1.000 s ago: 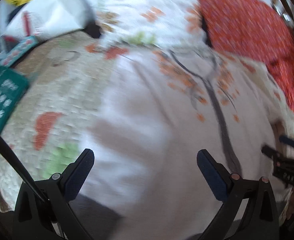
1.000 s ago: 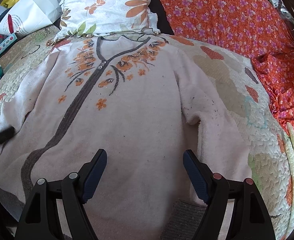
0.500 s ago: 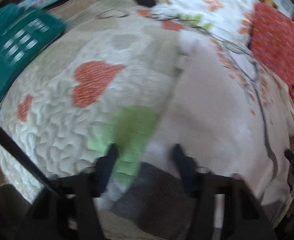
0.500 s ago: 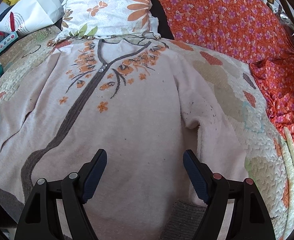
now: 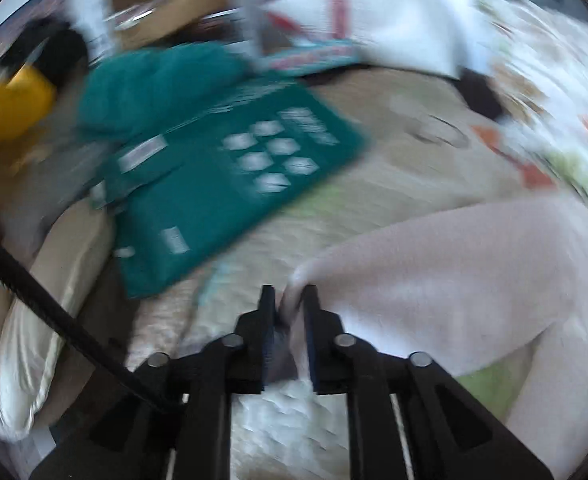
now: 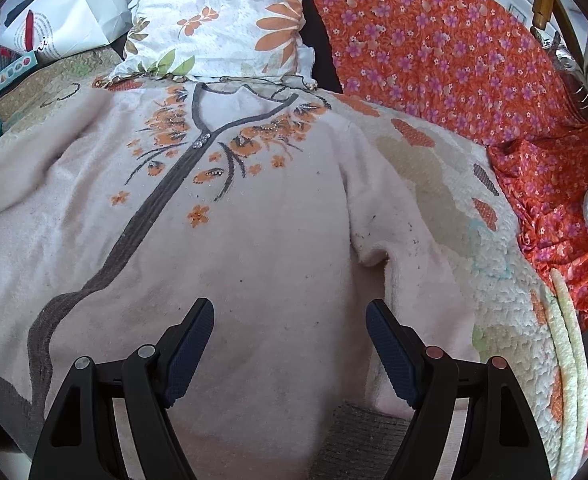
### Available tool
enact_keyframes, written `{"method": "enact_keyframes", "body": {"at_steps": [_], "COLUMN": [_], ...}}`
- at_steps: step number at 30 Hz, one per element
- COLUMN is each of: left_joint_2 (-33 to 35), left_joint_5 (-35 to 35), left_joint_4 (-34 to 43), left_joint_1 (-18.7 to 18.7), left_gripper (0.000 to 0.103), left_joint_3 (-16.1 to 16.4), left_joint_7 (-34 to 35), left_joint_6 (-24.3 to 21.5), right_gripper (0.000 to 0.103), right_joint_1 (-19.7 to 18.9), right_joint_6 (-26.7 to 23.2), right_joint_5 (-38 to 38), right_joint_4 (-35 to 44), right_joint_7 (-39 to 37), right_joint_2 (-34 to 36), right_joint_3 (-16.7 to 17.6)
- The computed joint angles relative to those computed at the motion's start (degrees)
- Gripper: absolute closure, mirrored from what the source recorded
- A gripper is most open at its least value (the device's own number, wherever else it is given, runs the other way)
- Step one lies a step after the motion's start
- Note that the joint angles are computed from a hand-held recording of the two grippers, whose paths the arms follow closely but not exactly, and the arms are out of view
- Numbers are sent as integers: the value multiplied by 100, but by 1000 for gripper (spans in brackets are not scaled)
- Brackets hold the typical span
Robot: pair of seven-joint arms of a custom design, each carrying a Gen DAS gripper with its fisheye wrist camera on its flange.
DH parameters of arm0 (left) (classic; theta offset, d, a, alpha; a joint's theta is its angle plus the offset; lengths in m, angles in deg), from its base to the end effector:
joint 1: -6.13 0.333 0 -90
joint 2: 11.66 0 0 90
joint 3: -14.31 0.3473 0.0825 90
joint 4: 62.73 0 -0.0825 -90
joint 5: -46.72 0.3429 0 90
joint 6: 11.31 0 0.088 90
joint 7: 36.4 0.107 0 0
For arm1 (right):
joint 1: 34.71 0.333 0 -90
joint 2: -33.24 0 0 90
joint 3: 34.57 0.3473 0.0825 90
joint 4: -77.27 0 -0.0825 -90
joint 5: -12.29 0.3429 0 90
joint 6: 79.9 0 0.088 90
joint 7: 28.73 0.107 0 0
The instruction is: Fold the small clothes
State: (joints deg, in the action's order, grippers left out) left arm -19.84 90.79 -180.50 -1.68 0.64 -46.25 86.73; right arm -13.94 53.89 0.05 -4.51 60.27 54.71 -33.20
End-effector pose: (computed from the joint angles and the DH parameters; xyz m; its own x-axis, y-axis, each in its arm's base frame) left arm 0.4471 -0.1127 0.5539 0.9351 -0.3318 -0.1247 -0.3177 -0.6285 -0.7099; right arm 0.6387 0.2526 0.5807 0.4254 -0.8812 0.2064 -0.7342 -0.4693 -0.4906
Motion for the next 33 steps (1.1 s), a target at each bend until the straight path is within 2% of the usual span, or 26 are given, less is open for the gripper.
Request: {"method": "enact_keyframes", "body": {"at_steps": [2,4,8,10,13,17,20,22,26,29,31,33], "left_joint_2": [-295,-378,41,229,562,1004,1334,1519,1707,1751,1791,1834], "left_joint_5": [37,279,820,1028,1053,786,622,669,658,405,223,86], "left_joint_4": [-298,-391,18,172,473,796,1032,1236,1452,1468,1477,1497], "left_joint_1": [20,4,-118,-234,-383,-543,-693,-858,-1070,-1065,-1058,-1056], "left_gripper": [81,53,42,32,31,31,31,31,30,30,30,30], "left_joint_3": [14,-89,-287,-273,-200,-57,6,45,150,236,274,311], "left_joint_7": [-328,-442,-225,-125,119,720,1234,1479,1814,2024,2104,2157], "left_joint_6": [294,568,716,1080,1577,2485,2962,2862,2757,3019,3126,3195], "right_gripper": [21,21,21,21,21,21,21,21,20,20,20,21], "right_joint_1": [1,4,14,-6,-35,-91,-336,-612,-946,-1192,-1387,-1442], "right_joint_6": [-18,11,126,149,197,302,335,544,731,391,136,99], "right_joint_5": [20,22,-26,0,21,30,472,933,971,937,1414,1782], "right_joint_4": [10,-9,-124,-168,-243,-456,-567,-654,-735,-735,-886,-1094], "right_joint_7": [-18,-49,-24,-6,26,31,-354,-529,-186,-14,-303,-695], "right_joint_2": [12,6,-62,-104,-176,-347,-524,-720,-931,-976,-1090,-1229], "right_joint_3": [12,20,0,3,3,7,127,110,-199,-323,-213,-86]}}
